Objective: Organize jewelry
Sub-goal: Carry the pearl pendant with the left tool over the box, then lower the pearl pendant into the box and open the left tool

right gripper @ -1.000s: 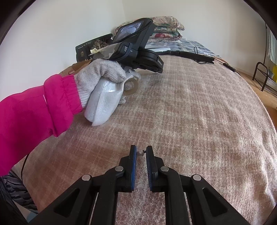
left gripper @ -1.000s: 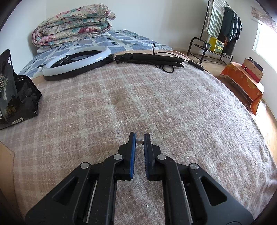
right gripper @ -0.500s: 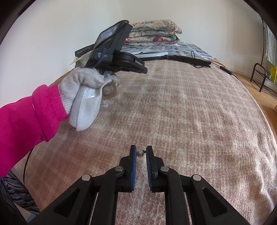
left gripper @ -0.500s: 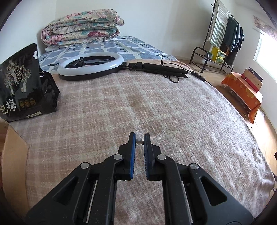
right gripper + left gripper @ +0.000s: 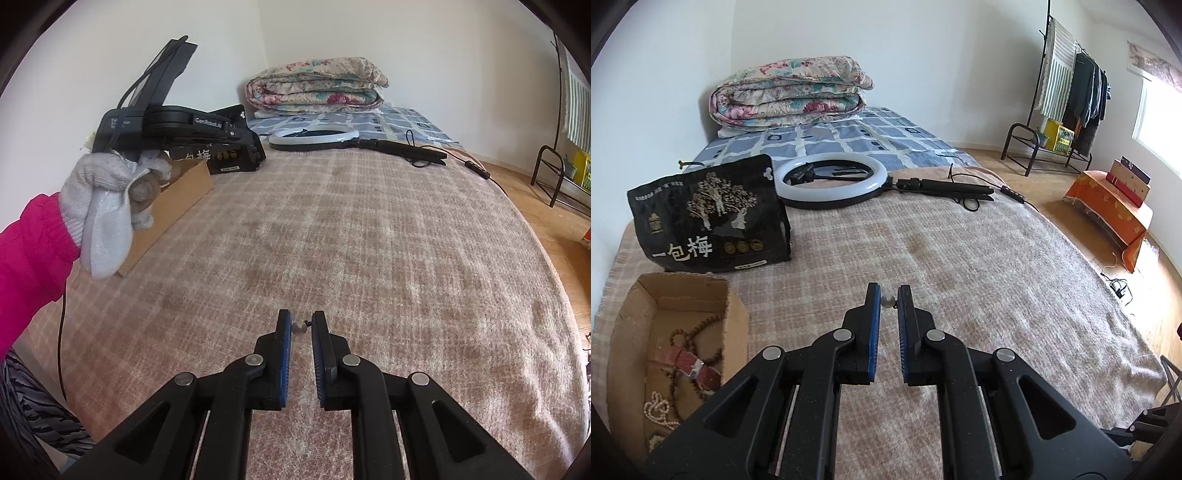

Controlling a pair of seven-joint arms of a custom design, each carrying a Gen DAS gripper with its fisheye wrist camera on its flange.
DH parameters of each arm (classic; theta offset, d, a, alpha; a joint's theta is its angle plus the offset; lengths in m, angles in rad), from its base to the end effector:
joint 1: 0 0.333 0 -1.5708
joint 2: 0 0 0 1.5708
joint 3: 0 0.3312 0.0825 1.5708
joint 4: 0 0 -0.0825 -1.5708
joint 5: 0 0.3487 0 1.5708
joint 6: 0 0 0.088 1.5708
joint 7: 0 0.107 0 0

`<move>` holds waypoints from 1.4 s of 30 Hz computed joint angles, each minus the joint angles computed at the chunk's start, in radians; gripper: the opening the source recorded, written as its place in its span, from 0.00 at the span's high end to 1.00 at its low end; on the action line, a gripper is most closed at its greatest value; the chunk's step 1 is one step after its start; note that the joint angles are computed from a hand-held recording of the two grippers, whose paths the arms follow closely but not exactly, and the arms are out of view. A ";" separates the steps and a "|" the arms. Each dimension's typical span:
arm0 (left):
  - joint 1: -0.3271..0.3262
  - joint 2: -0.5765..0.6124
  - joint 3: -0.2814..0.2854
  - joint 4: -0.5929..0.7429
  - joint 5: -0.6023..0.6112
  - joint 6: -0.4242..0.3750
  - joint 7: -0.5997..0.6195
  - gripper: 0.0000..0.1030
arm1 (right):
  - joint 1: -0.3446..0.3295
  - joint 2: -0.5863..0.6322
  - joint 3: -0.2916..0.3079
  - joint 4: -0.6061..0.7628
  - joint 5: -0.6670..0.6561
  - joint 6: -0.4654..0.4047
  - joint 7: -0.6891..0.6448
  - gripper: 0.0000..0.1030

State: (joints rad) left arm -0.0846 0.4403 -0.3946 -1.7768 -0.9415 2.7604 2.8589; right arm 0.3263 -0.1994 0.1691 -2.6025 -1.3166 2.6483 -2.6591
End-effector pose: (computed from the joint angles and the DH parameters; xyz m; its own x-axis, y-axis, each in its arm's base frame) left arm 0.6176 -0.2429 0.4067 -0.7975 -0.5936 0.1079 -0.4591 0.4811 -0.7468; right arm 0.3463 0.2167 0.3737 -0.3663 -0.9250 -0.1007 -0.6445 0.3303 -0.6896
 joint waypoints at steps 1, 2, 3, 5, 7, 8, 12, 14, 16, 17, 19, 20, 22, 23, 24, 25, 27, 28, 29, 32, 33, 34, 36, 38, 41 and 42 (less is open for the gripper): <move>0.016 -0.016 -0.003 -0.010 -0.013 -0.010 0.012 0.93 | 0.005 -0.003 0.001 0.003 0.015 0.000 -0.012 0.91; 0.029 -0.031 -0.003 -0.019 -0.025 -0.021 0.023 0.93 | 0.007 -0.006 0.002 0.005 0.031 0.001 -0.025 0.91; 0.040 -0.046 0.000 -0.029 -0.039 -0.031 0.034 0.93 | 0.009 -0.008 0.003 0.009 0.045 0.002 -0.040 0.91; 0.056 -0.073 0.017 -0.041 -0.059 -0.062 0.043 0.93 | 0.014 -0.008 0.007 0.022 0.078 -0.005 -0.077 0.91; 0.068 -0.100 0.041 -0.054 -0.075 -0.084 0.051 0.93 | 0.017 -0.008 0.014 0.038 0.098 -0.011 -0.101 0.91; 0.075 -0.113 0.053 -0.060 -0.084 -0.095 0.056 0.93 | 0.018 -0.006 0.016 0.047 0.102 -0.008 -0.108 0.91; 0.096 -0.153 0.098 -0.080 -0.114 -0.116 0.090 0.93 | 0.019 0.017 0.019 0.096 0.116 -0.004 -0.143 0.91; 0.110 -0.172 0.120 -0.089 -0.129 -0.128 0.106 0.93 | 0.019 0.035 0.018 0.128 0.116 0.001 -0.158 0.91; 0.122 -0.185 0.140 -0.094 -0.140 -0.139 0.117 0.93 | 0.020 0.054 0.015 0.160 0.113 0.011 -0.172 0.91; 0.129 -0.191 0.149 -0.097 -0.146 -0.144 0.126 0.93 | 0.021 0.066 0.013 0.178 0.111 0.018 -0.179 0.91; 0.139 -0.199 0.165 -0.102 -0.158 -0.151 0.137 0.93 | 0.023 0.092 0.006 0.212 0.108 0.034 -0.194 0.91; 0.145 -0.203 0.172 -0.103 -0.161 -0.156 0.141 0.93 | 0.024 0.107 0.002 0.230 0.110 0.042 -0.206 0.91; 0.153 -0.205 0.184 -0.104 -0.165 -0.157 0.148 0.93 | 0.029 0.137 -0.006 0.269 0.118 0.055 -0.239 0.91; 0.159 -0.208 0.188 -0.106 -0.172 -0.160 0.158 0.93 | 0.031 0.153 -0.011 0.289 0.125 0.063 -0.259 0.91; 0.164 -0.210 0.191 -0.108 -0.180 -0.162 0.168 0.93 | 0.034 0.168 -0.016 0.309 0.133 0.068 -0.281 0.91; 0.168 -0.209 0.195 -0.106 -0.185 -0.163 0.176 0.93 | 0.037 0.184 -0.021 0.330 0.142 0.070 -0.303 0.91; 0.178 -0.207 0.201 -0.102 -0.195 -0.171 0.181 0.93 | 0.042 0.216 -0.033 0.375 0.160 0.075 -0.349 0.91; 0.182 -0.206 0.204 -0.099 -0.198 -0.179 0.181 0.93 | 0.044 0.231 -0.040 0.396 0.167 0.081 -0.368 0.91; 0.187 -0.204 0.206 -0.097 -0.201 -0.183 0.184 0.93 | 0.046 0.247 -0.047 0.419 0.177 0.086 -0.390 0.91; 0.197 -0.197 0.210 -0.091 -0.212 -0.193 0.193 0.93 | 0.055 0.299 -0.065 0.492 0.214 0.093 -0.460 0.91; 0.200 -0.194 0.212 -0.087 -0.213 -0.195 0.191 0.93 | 0.060 0.316 -0.072 0.515 0.224 0.093 -0.480 0.91; 0.203 -0.189 0.213 -0.082 -0.212 -0.200 0.187 0.93 | 0.063 0.334 -0.079 0.540 0.238 0.093 -0.505 0.91; 0.208 -0.179 0.215 -0.071 -0.201 -0.212 0.174 0.93 | 0.071 0.366 -0.093 0.583 0.264 0.098 -0.547 0.91; 0.212 -0.172 0.213 -0.065 -0.198 -0.210 0.173 0.93 | 0.078 0.401 -0.106 0.631 0.298 0.104 -0.594 0.91; 0.218 -0.163 0.210 -0.059 -0.191 -0.211 0.174 0.93 | 0.088 0.451 -0.126 0.694 0.353 0.117 -0.660 0.91; 0.220 -0.161 0.209 -0.059 -0.193 -0.206 0.180 0.93 | 0.092 0.469 -0.132 0.718 0.373 0.116 -0.684 0.91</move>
